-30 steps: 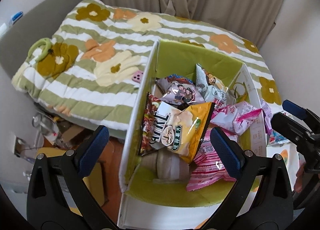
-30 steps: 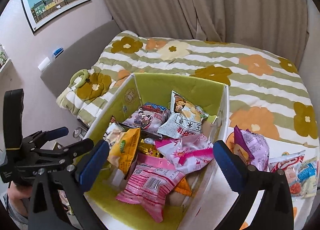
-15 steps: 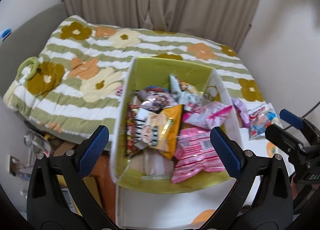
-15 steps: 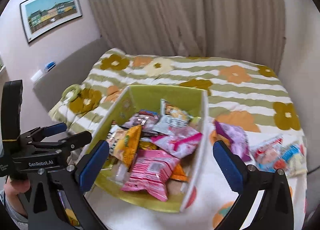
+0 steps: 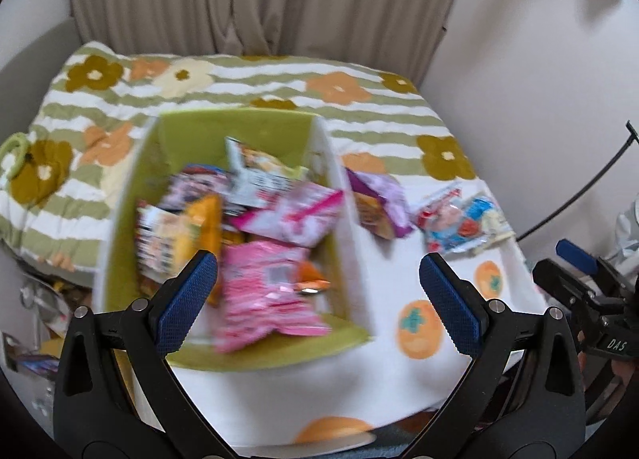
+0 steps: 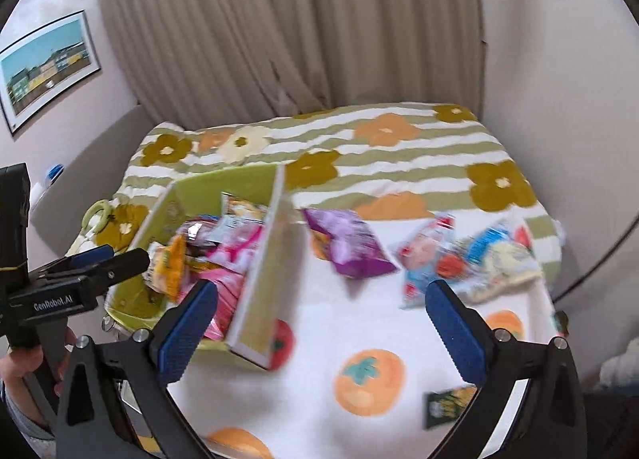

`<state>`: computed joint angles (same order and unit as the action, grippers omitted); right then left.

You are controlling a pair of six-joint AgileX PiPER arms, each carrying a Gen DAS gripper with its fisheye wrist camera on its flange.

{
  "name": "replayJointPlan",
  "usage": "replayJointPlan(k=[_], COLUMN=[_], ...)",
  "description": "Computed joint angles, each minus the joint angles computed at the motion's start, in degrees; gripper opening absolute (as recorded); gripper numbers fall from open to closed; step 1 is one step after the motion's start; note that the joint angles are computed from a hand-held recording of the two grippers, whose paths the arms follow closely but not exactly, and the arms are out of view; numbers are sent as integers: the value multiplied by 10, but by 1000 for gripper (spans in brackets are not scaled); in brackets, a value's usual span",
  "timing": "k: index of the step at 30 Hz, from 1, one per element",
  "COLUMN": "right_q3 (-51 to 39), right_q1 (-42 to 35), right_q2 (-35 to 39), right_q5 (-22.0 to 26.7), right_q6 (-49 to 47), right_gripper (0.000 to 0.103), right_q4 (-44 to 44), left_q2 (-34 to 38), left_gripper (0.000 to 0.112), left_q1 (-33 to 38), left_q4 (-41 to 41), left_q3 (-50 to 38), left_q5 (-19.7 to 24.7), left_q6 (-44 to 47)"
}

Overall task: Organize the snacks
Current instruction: 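Open both tools and withdraw them from the box toward the remaining bags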

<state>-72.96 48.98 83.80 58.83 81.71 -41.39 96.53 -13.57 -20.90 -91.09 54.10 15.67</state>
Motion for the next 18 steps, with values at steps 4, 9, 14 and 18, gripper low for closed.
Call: replayJointPlan(k=[4, 9, 14, 18], right_q3=[72, 136, 177, 199], right_q1=[-5, -55, -172, -287], right_q2=[-86, -183, -242, -249], right_q5=[27, 34, -16, -73], right_q6=[-12, -86, -225, -352], right_gripper=[103, 103, 103, 103], right_q4=[16, 45, 112, 183], left_q2=[2, 13, 66, 135], left_gripper=[101, 101, 101, 101], left_q1=[-78, -168, -235, -259], left_q4=[41, 101, 139, 136], left_q3=[-1, -11, -67, -152], left_q5=[-13, -34, -26, 1], left_q6=[-82, -188, -268, -285])
